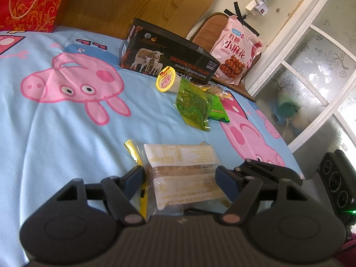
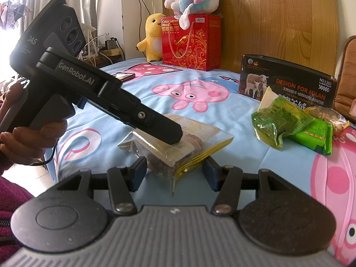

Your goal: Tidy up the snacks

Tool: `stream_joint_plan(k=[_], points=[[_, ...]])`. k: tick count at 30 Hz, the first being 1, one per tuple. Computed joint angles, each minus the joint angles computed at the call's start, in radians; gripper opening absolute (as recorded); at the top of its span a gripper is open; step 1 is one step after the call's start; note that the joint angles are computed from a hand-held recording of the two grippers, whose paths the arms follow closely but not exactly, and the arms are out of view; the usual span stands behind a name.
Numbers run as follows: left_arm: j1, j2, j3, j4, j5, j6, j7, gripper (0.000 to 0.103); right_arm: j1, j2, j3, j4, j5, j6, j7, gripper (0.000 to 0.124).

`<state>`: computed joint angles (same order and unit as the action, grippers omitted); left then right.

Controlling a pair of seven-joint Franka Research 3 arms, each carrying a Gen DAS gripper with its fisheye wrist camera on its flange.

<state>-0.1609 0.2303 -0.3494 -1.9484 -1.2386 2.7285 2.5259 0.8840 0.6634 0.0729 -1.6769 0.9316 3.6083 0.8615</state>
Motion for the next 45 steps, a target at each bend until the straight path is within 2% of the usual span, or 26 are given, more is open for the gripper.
stream_joint_plan(k=[23,45], points=[[0.004,0.009,-0.006,0.01,0.015,-0.003,0.005,0.08,0.005,0.004,-0.001,0.007,0.01,0.001,-0.001,0.059],[0.003,0.009,-0.009,0.008,0.004,0.006,0.025,0.08,0.0,0.003,0.004,0.004,0.002,0.003,0.006,0.059]])
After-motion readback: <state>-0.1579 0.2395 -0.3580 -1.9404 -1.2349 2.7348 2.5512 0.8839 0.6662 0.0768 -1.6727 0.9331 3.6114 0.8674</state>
